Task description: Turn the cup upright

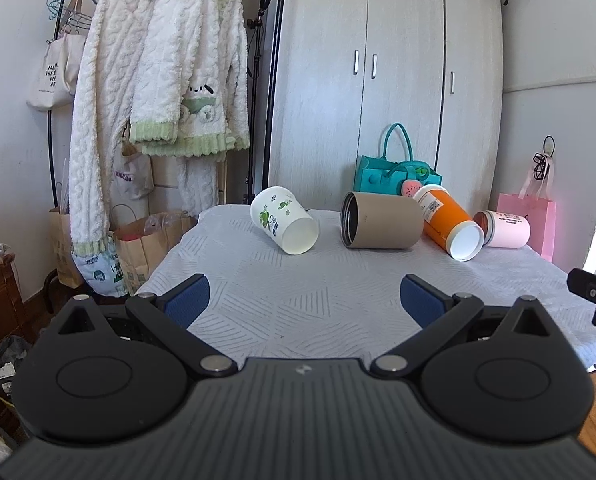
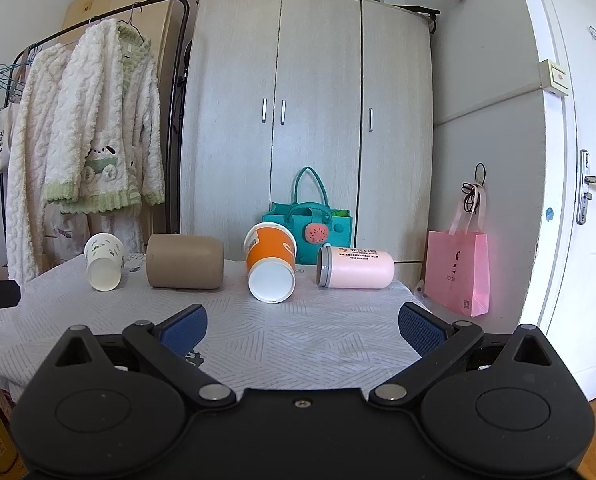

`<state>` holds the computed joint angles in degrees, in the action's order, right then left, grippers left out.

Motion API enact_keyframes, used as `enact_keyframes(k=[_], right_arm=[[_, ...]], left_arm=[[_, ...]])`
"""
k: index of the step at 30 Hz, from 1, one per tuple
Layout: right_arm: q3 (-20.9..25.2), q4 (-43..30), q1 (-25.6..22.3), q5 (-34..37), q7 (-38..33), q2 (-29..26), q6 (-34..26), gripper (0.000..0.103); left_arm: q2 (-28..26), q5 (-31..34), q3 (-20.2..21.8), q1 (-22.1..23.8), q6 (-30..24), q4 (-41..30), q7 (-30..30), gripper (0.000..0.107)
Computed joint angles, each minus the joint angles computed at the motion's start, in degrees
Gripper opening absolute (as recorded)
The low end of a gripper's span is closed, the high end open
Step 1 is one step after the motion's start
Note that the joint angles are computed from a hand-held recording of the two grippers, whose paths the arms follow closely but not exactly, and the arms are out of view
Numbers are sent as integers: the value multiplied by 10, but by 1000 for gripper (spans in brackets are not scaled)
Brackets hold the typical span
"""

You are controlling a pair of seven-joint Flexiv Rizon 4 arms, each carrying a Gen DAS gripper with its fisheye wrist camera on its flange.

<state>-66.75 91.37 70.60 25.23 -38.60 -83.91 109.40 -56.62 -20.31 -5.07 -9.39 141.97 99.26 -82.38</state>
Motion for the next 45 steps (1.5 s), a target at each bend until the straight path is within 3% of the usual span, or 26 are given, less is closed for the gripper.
enact_keyframes(k=[15,19,27,31,34,39,42,45], right_arm=[[3,2,-1,-7,1,5,-3,103],[9,1,-5,-10,-9,10,7,103],[103,1,-65,-55,-104,107,67,103],[245,7,-180,-218,-174,219,153,103],[297,-9,-239,-322,-214,258,157,103],[398,-76,-347,-489,-250,282,140,103],[498,-147,-440,-635,-245,273,128,103],[617,-238,-536,-811,-215,242,95,103]], left_arm=[[5,-5,3,-5,-9,2,8,103],[10,-29,6,-14,-35,2,22,103],[44,-9,4,0,-137,-7,29,103],[63,9,8,10,-211,-32,44,103],[66,17,7,19,-255,-60,44,103],[56,37,-15,46,-320,-118,34,103],[40,48,-42,69,-363,-158,28,103],[20,72,-108,114,-409,-196,37,103]])
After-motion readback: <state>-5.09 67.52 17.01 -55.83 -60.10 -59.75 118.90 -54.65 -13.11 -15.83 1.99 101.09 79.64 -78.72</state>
